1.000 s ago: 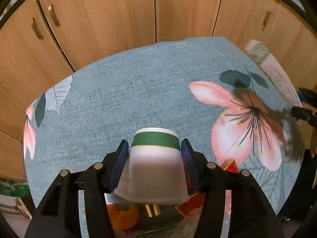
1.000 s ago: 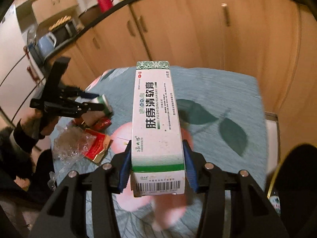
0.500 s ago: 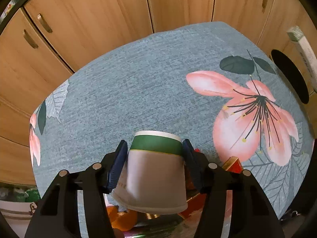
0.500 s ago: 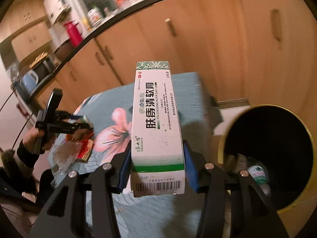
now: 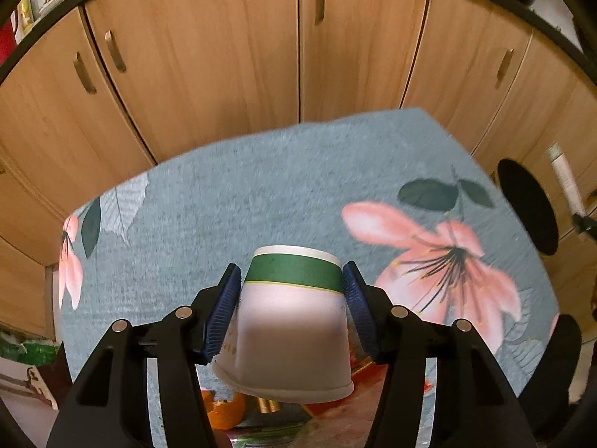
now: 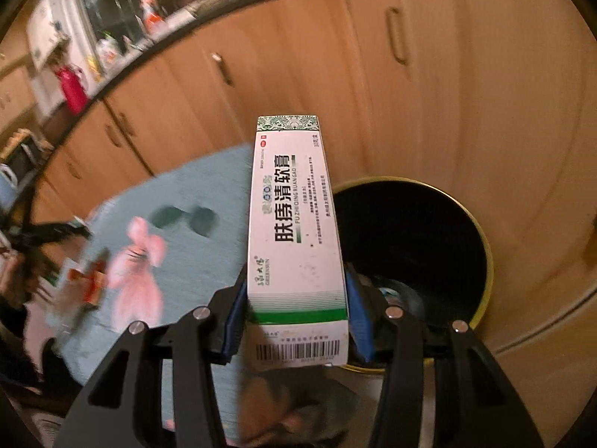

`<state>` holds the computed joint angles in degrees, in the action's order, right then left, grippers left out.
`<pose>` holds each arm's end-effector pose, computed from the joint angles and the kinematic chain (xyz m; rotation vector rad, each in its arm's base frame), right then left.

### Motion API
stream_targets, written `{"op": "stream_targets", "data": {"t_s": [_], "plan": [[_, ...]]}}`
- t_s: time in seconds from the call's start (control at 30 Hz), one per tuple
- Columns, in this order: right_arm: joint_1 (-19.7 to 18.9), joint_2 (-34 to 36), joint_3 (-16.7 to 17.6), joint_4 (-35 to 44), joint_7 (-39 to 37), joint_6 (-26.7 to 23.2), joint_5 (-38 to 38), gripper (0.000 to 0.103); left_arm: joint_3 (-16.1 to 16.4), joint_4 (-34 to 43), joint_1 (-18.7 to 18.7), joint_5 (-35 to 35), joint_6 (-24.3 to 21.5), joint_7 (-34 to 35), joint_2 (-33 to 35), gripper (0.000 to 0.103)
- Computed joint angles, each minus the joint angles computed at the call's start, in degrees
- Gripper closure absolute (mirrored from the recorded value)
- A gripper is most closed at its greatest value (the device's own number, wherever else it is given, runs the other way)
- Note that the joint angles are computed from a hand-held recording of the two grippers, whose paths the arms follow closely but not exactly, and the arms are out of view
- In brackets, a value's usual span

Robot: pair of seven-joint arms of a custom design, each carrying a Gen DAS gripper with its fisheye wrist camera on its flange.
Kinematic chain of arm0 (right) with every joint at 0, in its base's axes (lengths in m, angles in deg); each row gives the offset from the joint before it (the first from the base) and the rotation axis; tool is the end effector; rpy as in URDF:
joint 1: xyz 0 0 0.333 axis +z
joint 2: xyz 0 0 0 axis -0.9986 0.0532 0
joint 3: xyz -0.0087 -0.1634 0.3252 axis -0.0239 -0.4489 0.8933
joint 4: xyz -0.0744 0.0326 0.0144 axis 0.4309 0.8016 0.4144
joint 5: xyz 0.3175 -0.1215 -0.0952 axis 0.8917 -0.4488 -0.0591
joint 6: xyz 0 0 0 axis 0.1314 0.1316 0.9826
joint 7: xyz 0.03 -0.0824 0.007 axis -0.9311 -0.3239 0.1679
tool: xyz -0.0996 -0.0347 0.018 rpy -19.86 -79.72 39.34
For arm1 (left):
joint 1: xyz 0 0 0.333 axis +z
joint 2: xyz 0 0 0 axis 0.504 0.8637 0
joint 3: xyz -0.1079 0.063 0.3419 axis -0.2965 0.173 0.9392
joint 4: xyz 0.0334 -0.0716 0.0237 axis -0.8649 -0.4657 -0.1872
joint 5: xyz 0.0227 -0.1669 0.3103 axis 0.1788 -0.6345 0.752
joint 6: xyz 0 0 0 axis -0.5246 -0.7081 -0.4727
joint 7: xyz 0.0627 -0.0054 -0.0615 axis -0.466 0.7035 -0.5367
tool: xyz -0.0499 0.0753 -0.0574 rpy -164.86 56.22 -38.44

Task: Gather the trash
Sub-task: 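Release the box into the bin with the right gripper while the left gripper drops the cup in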

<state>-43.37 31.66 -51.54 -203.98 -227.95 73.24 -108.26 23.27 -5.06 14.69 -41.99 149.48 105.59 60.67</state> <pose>0.3059 0.4287 0.4522 -1.0374 2.3124 -0.7446 0.7203 -0.2920 0.5082 -0.8468 2.7422 -0.7602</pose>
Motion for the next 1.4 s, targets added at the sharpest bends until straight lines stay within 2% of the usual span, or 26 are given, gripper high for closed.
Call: {"op": "stream_targets", "data": {"t_s": [0.23,0.53,0.7,0.77,0.8,0.83,0.93,1.23,1.37,1.4], "plan": [[-2.5,-0.7,-0.7,-1.3,-10.2,0.3,11.5,0.055,-2.3,-2.3,0.0,-3.0,1.0,2.3,-3.1,0.049],[-5.9,0.1,-2.2,-5.6,-14.6,8.5,17.1,0.055,-4.6,-1.8,-2.2,-6.3,-1.1,5.1,-4.6,0.049],[-7.1,2.1,-2.8,-5.4,-18.6,10.0,19.5,0.054,-5.6,-3.0,-4.6,-7.3,-1.4,6.4,-5.9,0.049],[-7.2,2.8,-2.9,-4.9,-19.4,8.7,20.6,0.046,-6.1,-3.9,-5.4,-7.8,-1.1,7.3,-6.6,0.049],[-6.9,2.7,-2.9,-4.8,-18.6,8.0,20.1,0.029,-6.4,-4.4,-6.0,-8.0,-1.0,7.7,-6.9,0.049],[-6.7,2.5,-2.9,-5.0,-17.8,7.7,19.5,0.026,-6.5,-4.4,-6.5,-8.1,-1.1,7.9,-6.9,0.049],[-5.6,1.2,-2.6,-5.4,-14.2,7.3,15.8,0.026,-6.9,-5.3,-8.1,-8.4,-0.8,8.6,-7.3,0.049],[0.6,-0.2,1.2,0.2,-2.6,-7.1,8.5,0.026,-8.4,-4.7,-14.2,-7.7,-2.4,10.2,-6.5,0.049],[3.3,-0.8,2.8,0.8,1.6,-9.9,7.8,0.026,-8.5,-3.1,-17.6,-6.2,-3.6,9.7,-4.5,0.049],[3.3,-1.1,2.7,0.3,1.6,-9.3,8.5,0.026,-8.4,-3.2,-18.3,-5.9,-3.3,9.6,-4.4,0.049]]}}
